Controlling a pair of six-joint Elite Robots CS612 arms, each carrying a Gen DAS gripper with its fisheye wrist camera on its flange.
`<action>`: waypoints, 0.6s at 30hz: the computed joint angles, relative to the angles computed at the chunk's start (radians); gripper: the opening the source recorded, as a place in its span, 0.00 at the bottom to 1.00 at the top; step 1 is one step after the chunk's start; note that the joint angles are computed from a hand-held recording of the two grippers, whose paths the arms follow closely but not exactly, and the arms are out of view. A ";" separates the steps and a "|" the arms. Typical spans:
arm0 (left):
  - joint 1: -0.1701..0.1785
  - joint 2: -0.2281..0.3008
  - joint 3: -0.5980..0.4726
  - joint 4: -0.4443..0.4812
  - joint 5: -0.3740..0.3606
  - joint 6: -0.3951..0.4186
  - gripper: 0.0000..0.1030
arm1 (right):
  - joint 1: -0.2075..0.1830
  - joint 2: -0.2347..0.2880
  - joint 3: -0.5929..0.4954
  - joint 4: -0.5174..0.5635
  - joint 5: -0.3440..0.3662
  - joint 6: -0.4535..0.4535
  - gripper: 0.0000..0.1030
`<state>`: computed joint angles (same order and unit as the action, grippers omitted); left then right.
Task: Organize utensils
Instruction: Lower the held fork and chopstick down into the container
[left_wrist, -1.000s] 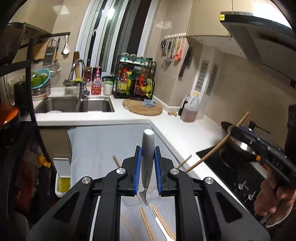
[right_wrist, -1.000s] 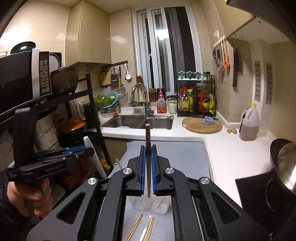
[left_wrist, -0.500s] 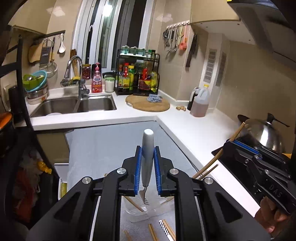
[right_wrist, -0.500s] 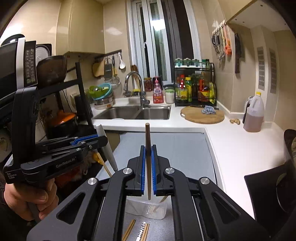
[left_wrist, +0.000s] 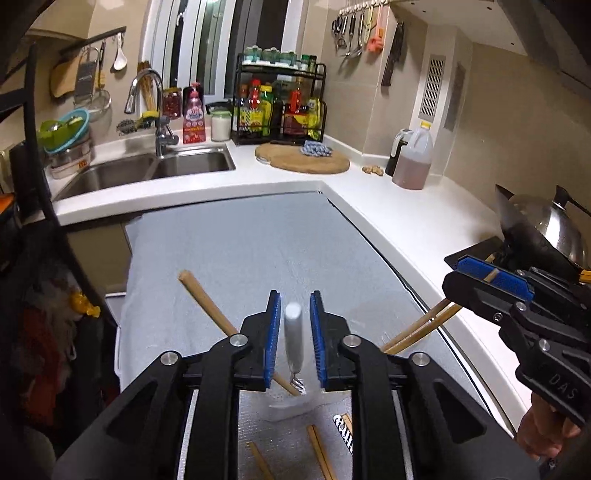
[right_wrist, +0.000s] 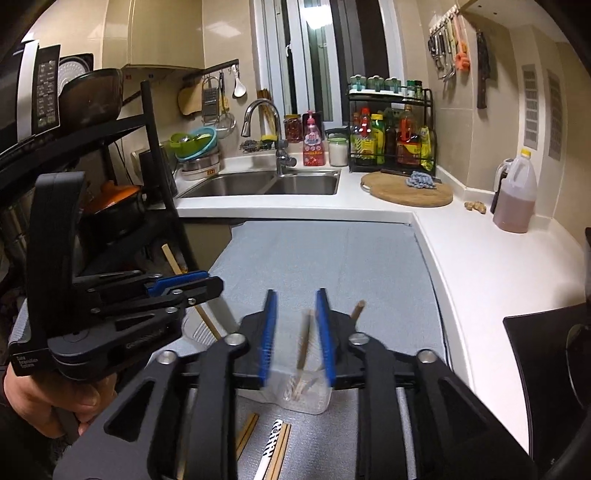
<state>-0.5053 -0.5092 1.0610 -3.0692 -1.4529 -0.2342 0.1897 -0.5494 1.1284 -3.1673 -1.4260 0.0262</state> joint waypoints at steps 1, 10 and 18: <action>-0.002 -0.007 0.012 -0.017 0.006 0.001 0.26 | 0.001 -0.004 0.006 -0.009 -0.012 0.002 0.36; -0.022 -0.092 0.156 -0.161 0.089 0.005 0.28 | 0.008 -0.054 0.091 -0.121 -0.122 0.015 0.36; -0.052 -0.169 0.336 -0.318 0.160 -0.022 0.28 | 0.008 -0.126 0.260 -0.320 -0.157 0.033 0.36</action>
<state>-0.5574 -0.6782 1.3970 -3.3877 -1.2933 -0.2558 0.1979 -0.6750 1.3889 -3.4870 -1.5833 0.0591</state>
